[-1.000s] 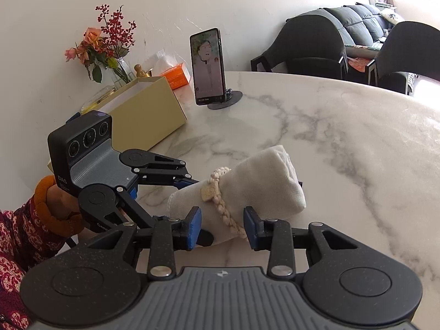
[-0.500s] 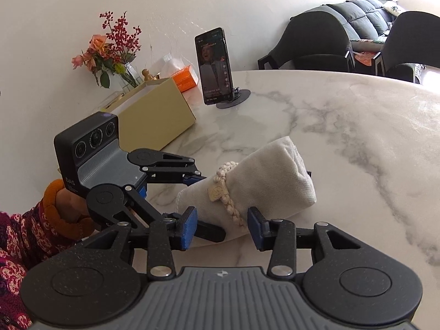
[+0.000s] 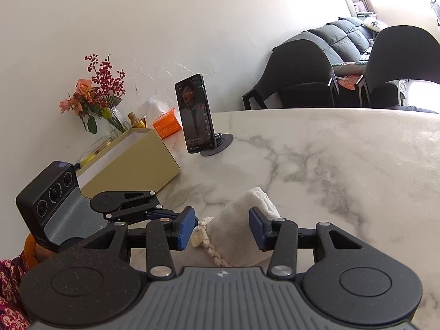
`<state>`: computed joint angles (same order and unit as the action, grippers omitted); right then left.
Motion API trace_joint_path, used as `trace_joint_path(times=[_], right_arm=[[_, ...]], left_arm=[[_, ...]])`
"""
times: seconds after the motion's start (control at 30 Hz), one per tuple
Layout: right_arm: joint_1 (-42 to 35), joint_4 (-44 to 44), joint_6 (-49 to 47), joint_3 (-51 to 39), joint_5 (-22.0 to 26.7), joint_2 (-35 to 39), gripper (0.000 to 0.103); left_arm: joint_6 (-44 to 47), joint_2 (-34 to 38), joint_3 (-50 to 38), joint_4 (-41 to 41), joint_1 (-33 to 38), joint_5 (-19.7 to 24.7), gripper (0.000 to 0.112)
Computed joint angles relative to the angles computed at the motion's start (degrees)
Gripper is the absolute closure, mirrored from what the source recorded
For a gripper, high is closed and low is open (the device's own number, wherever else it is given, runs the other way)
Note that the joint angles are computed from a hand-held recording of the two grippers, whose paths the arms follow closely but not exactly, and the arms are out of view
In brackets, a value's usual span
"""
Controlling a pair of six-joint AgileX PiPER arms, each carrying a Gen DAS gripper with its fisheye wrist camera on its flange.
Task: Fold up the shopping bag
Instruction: 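Carry the rolled bag with the left tool toward the tan cardboard box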
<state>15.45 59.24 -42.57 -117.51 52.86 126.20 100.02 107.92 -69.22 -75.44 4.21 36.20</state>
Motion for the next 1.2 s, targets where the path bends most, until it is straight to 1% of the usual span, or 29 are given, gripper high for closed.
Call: trace_joint_path(times=[0.03, 0.07, 0.1, 0.13, 0.2, 0.27, 0.3, 0.4, 0.43, 0.47, 0.5, 0.57, 0.67, 0.83, 0.9, 0.93, 0.97, 1.0, 1.03, 1.07, 1.1, 1.17, 1.2], right_arm=[[0.0, 0.6, -0.3, -0.4, -0.2, 0.4, 0.043], [-0.1, 1.2, -0.7, -0.8, -0.3, 0.8, 0.040], [-0.1, 1.7, -1.0, -0.7, -0.6, 0.9, 0.033], [-0.1, 2.2, -1.4, -0.5, -1.0, 1.0, 0.029], [-0.2, 3.0, -2.3, 0.4, -1.8, 0.9, 0.027], [-0.3, 3.2, -2.6, 1.5, -3.1, 0.6, 0.022], [-0.3, 3.0, -2.5, 1.9, -3.8, 0.4, 0.019], [0.0, 0.6, -0.8, 4.0, -7.6, -0.8, 0.014], [0.2, -0.4, -0.4, 4.9, -9.1, -1.4, 0.011], [0.5, -1.3, -0.1, 5.8, -10.4, -1.9, 0.009], [1.1, -3.4, 0.7, 6.9, -12.3, -2.8, 0.006], [2.6, -8.8, 3.1, 8.8, -15.8, -4.4, 0.004], [5.0, -18.5, 8.5, 10.3, -19.7, -6.1, 0.002], [6.8, -29.1, 16.6, 10.3, -21.4, -6.3, 0.001], [7.1, -32.4, 19.6, 9.8, -21.5, -6.0, 0.001], [7.2, -33.0, 20.4, 9.5, -21.4, -5.8, 0.001], [7.2, -33.1, 20.7, 9.2, -21.2, -5.6, 0.001], [7.2, -33.5, 21.4, 8.8, -20.9, -5.4, 0.001], [7.5, -34.4, 22.2, 8.7, -20.8, -5.5, 0.001], [7.8, -35.5, 23.0, 8.7, -20.9, -5.7, 0.001], [8.1, -36.5, 23.8, 8.7, -21.0, -5.9, 0.001], [8.6, -37.3, 24.2, 9.5, -21.4, -6.8, 0.001], [8.8, -37.3, 24.2, 9.8, -21.6, -7.3, 0.001]], left_arm=[[-0.8, -0.2, -0.3, 0.8, -0.3, -0.3, 0.031], [-1.9, -0.4, -0.6, 1.9, -1.1, -1.2, 0.030], [-3.2, -0.4, -0.9, 2.9, -1.9, -2.4, 0.029], [-4.5, -0.4, -1.1, 3.9, -2.6, -3.4, 0.028], [-7.4, -0.2, -1.9, 6.4, -3.8, -5.0, 0.028], [-12.7, 0.7, -3.6, 11.2, -5.5, -6.6, 0.028], [-13.6, 0.9, -3.9, 12.0, -5.7, -6.9, 0.028], [-19.2, 1.9, -5.5, 17.7, -7.3, -8.4, 0.027], [-21.0, 2.2, -5.8, 19.5, -7.9, -8.9, 0.026], [-24.6, 2.8, -6.8, 23.0, -8.8, -9.6, 0.026], [-25.9, 2.9, -6.7, 24.3, -9.1, -10.2, 0.026], [-33.0, 3.8, -7.7, 30.9, -10.5, -11.9, 0.026], [-38.4, 4.6, -8.2, 35.1, -11.2, -12.7, 0.024], [-41.8, 5.5, -9.7, 37.0, -11.3, -12.0, 0.023], [-40.2, 5.2, -9.1, 35.2, -11.1, -11.8, 0.023], [-38.6, 4.9, -8.3, 33.5, -11.0, -11.7, 0.025], [-36.6, 5.1, -8.6, 31.2, -10.3, -10.2, 0.032], [-34.8, 5.3, -8.8, 29.1, -9.6, -8.9, 0.034], [-32.3, 4.9, -7.9, 26.9, -9.1, -9.5, 0.042], [-32.2, 4.7, -7.9, 26.6, -8.9, -9.0, 0.047], [-32.2, 4.7, -7.9, 26.6, -8.8, -9.0, 0.050], [-32.4, 3.1, -5.7, 27.8, -9.5, -12.5, 0.052], [-32.1, 2.5, -4.9, 27.9, -9.5, -13.1, 0.052]])
